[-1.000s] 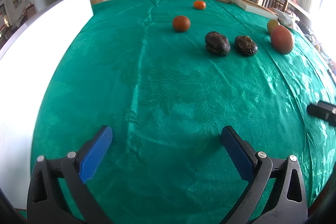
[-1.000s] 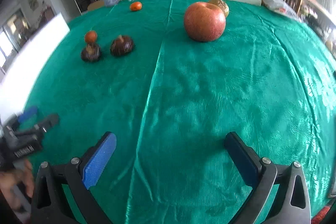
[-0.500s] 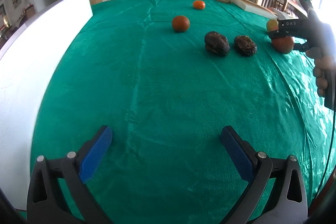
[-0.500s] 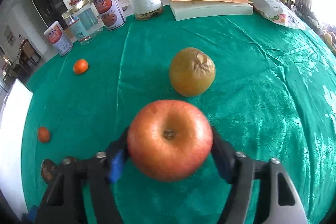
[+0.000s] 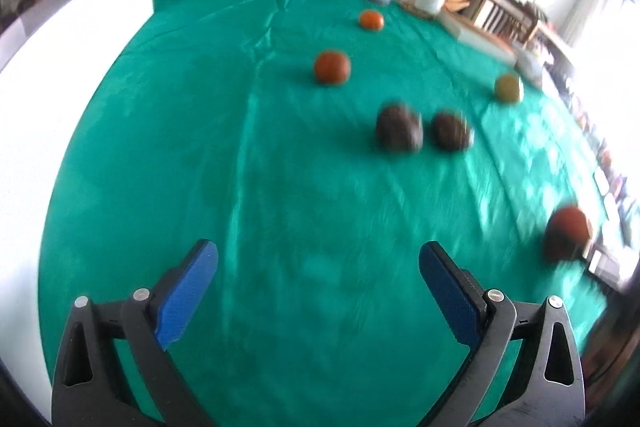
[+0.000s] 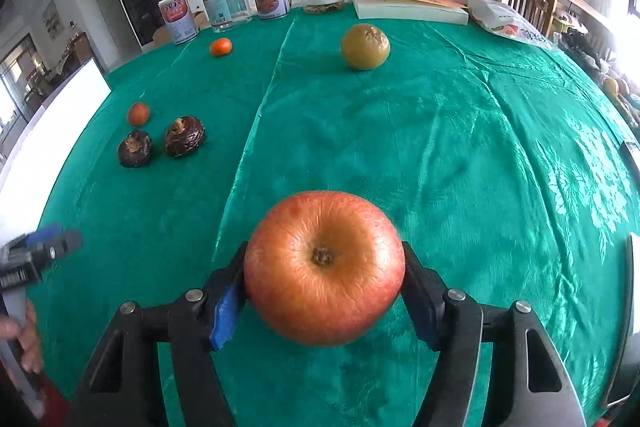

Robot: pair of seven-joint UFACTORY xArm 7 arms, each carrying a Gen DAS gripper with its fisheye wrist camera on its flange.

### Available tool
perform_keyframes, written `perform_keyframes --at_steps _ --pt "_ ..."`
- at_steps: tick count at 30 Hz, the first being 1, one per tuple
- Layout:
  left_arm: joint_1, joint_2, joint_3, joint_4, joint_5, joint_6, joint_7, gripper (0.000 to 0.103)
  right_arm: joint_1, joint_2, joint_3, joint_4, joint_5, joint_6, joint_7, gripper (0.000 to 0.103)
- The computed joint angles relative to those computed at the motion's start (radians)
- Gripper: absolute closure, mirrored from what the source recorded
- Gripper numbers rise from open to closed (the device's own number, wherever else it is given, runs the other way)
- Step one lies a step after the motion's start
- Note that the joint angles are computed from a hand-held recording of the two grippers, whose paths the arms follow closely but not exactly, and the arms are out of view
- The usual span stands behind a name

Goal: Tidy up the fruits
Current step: 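Grasp the red apple with the right gripper while the left gripper grasps a mandarin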

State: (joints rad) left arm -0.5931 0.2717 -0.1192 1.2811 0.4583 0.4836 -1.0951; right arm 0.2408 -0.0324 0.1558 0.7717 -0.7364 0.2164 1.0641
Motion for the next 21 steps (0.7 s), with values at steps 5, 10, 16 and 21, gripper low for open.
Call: perform_keyframes --at_steps 5,10,16,21 --pt "0.062 0.205 -0.007 0.343 -0.159 0.126 0.203 0.003 -0.009 0.009 0.002 0.003 -0.199 -0.039 0.192 0.034" --pt "0.056 0.403 0.028 0.621 -0.263 0.240 0.259 0.018 -0.018 0.009 -0.013 -0.007 -0.280 -0.088 0.275 0.034" --pt "0.007 0.480 0.081 0.722 -0.239 0.260 0.276 0.073 -0.011 0.019 -0.015 0.002 -0.303 -0.073 0.291 0.034" --pt "-0.016 0.368 0.096 0.554 -0.188 0.208 0.265 0.074 -0.009 0.021 -0.024 -0.002 -0.287 -0.088 0.275 0.034"
